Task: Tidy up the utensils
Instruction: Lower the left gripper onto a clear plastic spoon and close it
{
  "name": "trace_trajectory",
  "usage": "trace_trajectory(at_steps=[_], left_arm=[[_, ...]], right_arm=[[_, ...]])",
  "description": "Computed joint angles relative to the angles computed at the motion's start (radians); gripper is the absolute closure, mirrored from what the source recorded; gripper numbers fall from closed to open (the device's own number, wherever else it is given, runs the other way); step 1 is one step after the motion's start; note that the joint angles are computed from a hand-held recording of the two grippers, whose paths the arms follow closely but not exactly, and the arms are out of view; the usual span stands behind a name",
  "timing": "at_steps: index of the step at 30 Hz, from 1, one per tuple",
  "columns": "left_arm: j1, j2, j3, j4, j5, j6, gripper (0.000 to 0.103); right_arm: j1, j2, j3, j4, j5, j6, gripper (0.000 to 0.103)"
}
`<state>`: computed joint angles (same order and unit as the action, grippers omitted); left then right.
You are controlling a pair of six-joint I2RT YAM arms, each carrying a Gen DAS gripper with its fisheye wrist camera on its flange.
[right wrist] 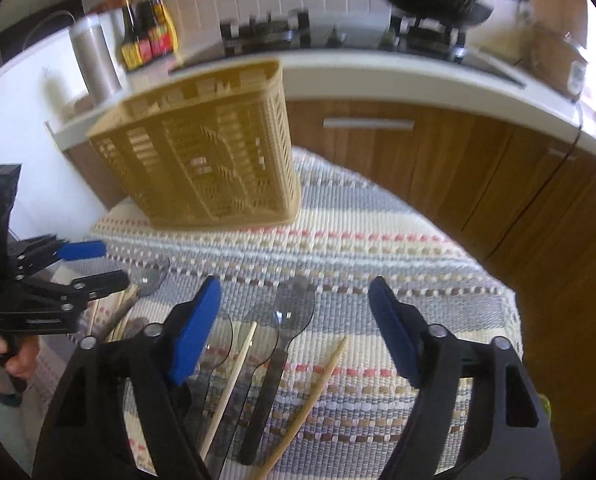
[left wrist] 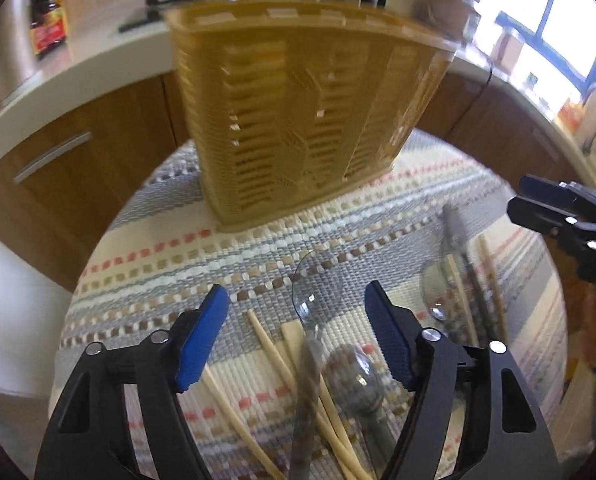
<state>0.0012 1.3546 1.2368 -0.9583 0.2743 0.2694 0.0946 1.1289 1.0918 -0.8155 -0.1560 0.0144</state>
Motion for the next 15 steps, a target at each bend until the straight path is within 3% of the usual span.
trace_trajectory(at_steps=[6, 8, 15], left_arm=[[-0.1, 0.103, 0.046, -0.001, -0.106, -0.005, 0.042], [-0.124, 0.115, 0.053, 0.001, -0.133, -0.011, 0.042], [-0.154, 0.19, 0.108, -0.016, -0.161, -0.055, 0.049]], right_arm=[[-0.023, 0.201, 0.123, -0.126, -0.031, -0.006, 0.045], [-0.036, 0.255, 0.147, -0.134, -0.044, 0.003, 0.054], [-0.051, 0.381, 0.201, -0.149, -0.076, 0.054, 0.055]])
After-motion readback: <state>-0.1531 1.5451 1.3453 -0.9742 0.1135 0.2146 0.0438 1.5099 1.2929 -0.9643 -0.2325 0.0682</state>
